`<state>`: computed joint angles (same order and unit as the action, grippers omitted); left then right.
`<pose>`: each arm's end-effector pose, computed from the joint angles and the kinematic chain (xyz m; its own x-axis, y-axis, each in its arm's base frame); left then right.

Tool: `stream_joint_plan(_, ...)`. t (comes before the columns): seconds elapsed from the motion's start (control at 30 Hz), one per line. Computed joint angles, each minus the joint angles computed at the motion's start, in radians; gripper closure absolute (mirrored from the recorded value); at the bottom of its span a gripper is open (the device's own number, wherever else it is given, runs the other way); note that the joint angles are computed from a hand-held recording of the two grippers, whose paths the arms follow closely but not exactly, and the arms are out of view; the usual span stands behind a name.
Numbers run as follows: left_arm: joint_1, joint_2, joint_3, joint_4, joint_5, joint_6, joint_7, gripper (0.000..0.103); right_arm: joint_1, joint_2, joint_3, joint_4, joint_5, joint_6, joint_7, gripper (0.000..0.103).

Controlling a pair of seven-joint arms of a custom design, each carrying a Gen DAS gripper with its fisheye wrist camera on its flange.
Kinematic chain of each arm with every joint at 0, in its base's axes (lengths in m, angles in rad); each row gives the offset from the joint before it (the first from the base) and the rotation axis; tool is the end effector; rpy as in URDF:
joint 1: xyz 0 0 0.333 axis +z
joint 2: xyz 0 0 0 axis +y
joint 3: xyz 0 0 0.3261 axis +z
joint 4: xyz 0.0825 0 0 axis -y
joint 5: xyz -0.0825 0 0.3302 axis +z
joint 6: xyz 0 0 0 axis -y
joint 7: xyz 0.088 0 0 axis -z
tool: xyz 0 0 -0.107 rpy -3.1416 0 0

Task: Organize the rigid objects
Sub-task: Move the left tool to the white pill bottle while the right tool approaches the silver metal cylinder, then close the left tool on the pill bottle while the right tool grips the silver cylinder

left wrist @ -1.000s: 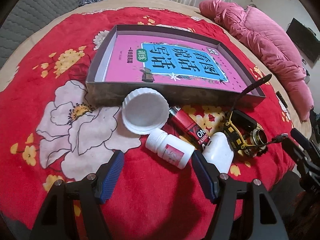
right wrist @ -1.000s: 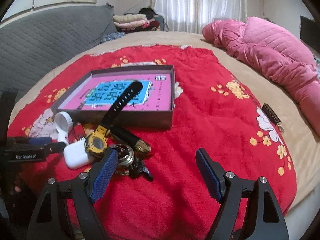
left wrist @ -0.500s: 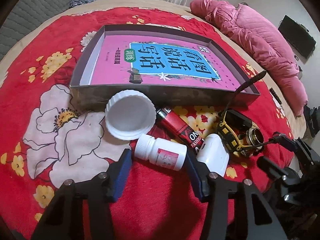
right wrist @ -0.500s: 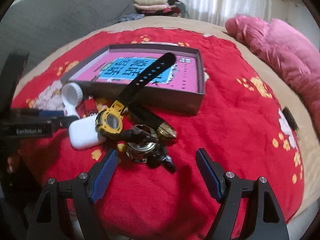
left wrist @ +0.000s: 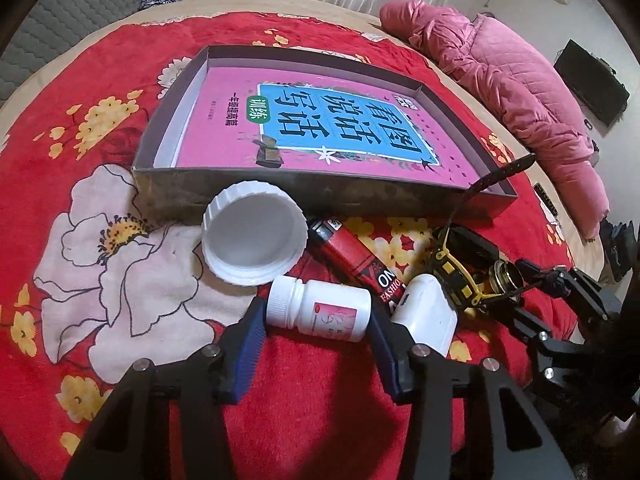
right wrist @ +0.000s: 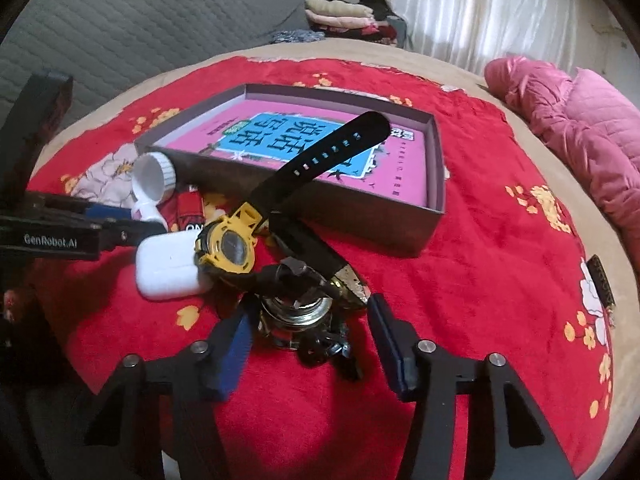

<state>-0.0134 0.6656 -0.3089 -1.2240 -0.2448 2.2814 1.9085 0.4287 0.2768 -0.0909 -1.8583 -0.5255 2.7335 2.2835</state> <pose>0.7059 -0.1673 0.4645 -0.4662 -0.8420 0.2713 -0.8297 0.3098 -0.4644 0.5782 0.2295 0.4742 0.0425 -0.9981 0.0442 -0.7740 -0.0608 -0.6302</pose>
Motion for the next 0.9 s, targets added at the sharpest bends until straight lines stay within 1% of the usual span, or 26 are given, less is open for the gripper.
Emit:
stream_joint_plan(0.1,-0.002,0.003,0.0,0.003,0.001,0.002,0.0,0.054,-0.001,0.003,-0.005,-0.003,-0.005,0.024,0.008,0.047)
stream_joint_plan(0.17,-0.003,0.003,0.0,0.001,0.005,0.008,0.002,0.055,-0.005,0.003,-0.008,-0.011,0.0,0.049,0.009,0.056)
stream_joint_plan(0.27,-0.006,0.003,0.002,0.0,0.009,0.013,0.001,0.055,-0.031,-0.005,0.008,-0.037,0.067,0.108,-0.025,0.065)
stream_joint_plan(0.37,-0.007,0.004,0.002,0.0,0.012,0.016,-0.004,0.055,-0.038,-0.014,0.007,-0.061,0.124,0.149,-0.049,0.065)
stream_joint_plan(0.43,-0.005,0.002,0.0,-0.003,0.01,0.018,-0.004,0.056,-0.03,-0.022,-0.006,-0.073,0.137,0.166,-0.046,0.065)
stream_joint_plan(0.5,-0.001,0.003,-0.003,-0.001,0.003,0.015,-0.005,0.056,-0.013,-0.033,-0.03,-0.088,0.123,0.187,-0.018,0.065)
stream_joint_plan(0.6,0.011,0.011,-0.013,0.016,-0.021,-0.002,-0.01,0.056,0.014,-0.053,-0.07,-0.111,0.068,0.228,0.056,0.065)
stream_joint_plan(0.63,0.016,0.013,-0.015,0.023,-0.031,-0.009,-0.013,0.056,0.013,-0.057,-0.073,-0.117,0.062,0.242,0.071,0.065)
stream_joint_plan(0.7,0.023,0.015,-0.019,0.029,-0.048,-0.018,-0.017,0.056,-0.011,-0.064,-0.054,-0.137,0.104,0.275,0.063,0.065)
stream_joint_plan(0.77,0.026,0.01,-0.021,0.023,-0.059,-0.014,-0.014,0.056,-0.012,-0.07,-0.06,-0.15,0.121,0.288,0.076,0.065)
stream_joint_plan(0.87,0.028,0.003,-0.022,0.012,-0.068,-0.008,-0.005,0.056,0.005,-0.077,-0.09,-0.163,0.11,0.309,0.122,0.065)
stream_joint_plan(0.9,0.029,0.002,-0.022,0.011,-0.072,-0.007,-0.004,0.056,0.021,-0.081,-0.113,-0.167,0.085,0.314,0.154,0.065)
